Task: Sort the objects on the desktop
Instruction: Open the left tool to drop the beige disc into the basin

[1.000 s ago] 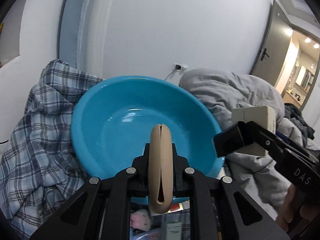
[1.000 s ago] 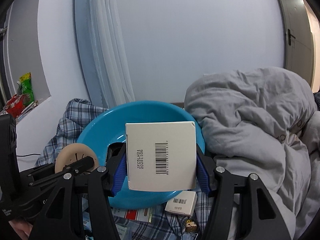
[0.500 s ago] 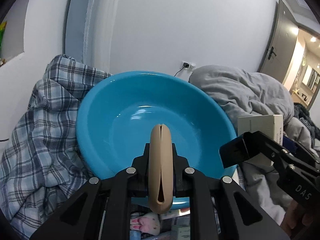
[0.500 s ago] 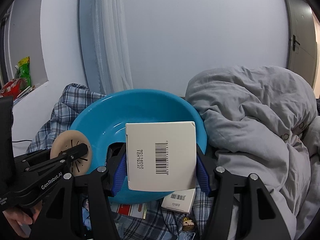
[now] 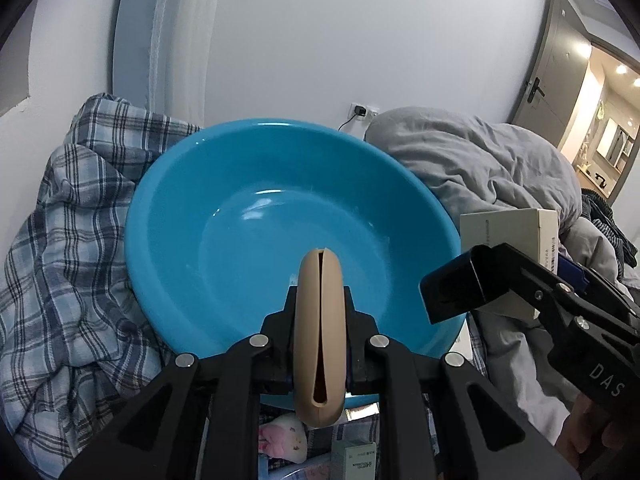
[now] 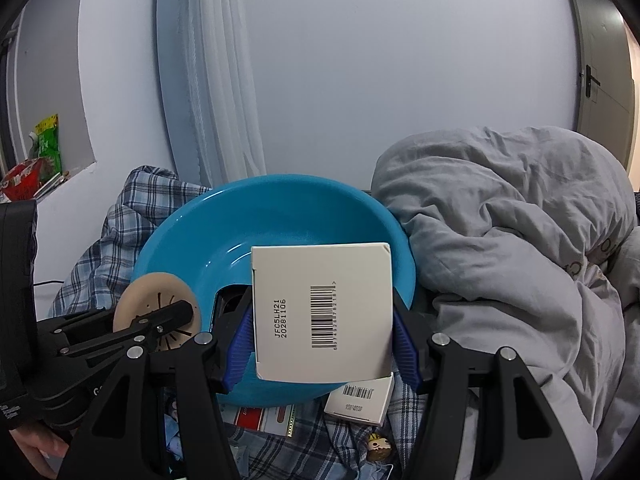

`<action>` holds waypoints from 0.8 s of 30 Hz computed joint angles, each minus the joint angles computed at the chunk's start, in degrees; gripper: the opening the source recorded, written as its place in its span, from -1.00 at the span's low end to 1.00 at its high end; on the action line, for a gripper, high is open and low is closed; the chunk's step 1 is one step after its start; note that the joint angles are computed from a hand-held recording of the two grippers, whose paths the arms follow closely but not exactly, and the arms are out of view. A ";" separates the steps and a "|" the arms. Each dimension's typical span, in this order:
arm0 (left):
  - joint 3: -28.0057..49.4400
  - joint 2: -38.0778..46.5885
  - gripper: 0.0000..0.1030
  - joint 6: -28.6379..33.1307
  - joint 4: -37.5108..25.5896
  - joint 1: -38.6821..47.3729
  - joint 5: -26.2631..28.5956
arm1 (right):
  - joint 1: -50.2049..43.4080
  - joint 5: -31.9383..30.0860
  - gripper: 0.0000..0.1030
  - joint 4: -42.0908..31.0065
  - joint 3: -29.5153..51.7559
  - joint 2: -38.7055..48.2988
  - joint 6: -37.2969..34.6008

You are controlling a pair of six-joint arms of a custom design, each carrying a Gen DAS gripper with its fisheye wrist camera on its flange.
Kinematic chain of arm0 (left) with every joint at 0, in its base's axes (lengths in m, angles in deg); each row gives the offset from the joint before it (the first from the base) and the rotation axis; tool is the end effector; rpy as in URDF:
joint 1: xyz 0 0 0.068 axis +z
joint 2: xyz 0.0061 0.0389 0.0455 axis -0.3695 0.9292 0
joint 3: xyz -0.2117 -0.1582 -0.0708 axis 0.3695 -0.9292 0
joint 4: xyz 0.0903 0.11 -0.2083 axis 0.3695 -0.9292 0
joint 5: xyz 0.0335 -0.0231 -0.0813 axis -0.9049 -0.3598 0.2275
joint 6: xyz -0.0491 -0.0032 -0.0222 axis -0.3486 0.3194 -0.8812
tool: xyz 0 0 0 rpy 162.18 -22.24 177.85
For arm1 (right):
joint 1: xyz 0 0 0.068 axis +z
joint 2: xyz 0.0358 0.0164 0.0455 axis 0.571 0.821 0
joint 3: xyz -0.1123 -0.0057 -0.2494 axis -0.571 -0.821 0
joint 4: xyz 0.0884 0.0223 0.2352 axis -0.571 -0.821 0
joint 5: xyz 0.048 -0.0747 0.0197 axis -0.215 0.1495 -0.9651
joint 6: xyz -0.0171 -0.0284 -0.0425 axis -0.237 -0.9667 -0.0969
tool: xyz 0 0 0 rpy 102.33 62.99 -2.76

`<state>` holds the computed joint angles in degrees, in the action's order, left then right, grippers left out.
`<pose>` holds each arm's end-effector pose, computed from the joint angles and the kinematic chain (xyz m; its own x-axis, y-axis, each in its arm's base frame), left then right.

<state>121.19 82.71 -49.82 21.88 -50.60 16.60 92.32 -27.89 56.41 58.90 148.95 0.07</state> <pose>0.1993 -0.1039 0.1978 -0.7011 -0.0973 -0.7064 0.0901 0.9706 -0.2232 0.1642 0.2148 0.2369 -0.5761 0.0200 -0.8171 -0.0497 0.9970 0.0595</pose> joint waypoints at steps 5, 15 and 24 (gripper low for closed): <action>0.12 -0.26 -0.67 -0.28 -0.46 0.58 0.16 | -0.29 -1.11 0.13 0.67 -0.38 0.55 0.36; -0.09 -1.51 0.31 -0.09 -0.59 -1.46 -5.21 | -0.18 -0.92 0.13 0.62 -0.21 0.75 0.37; -0.96 -6.64 0.51 -0.43 -1.46 -0.74 -9.00 | -0.17 -0.93 0.13 0.99 -0.43 0.76 0.42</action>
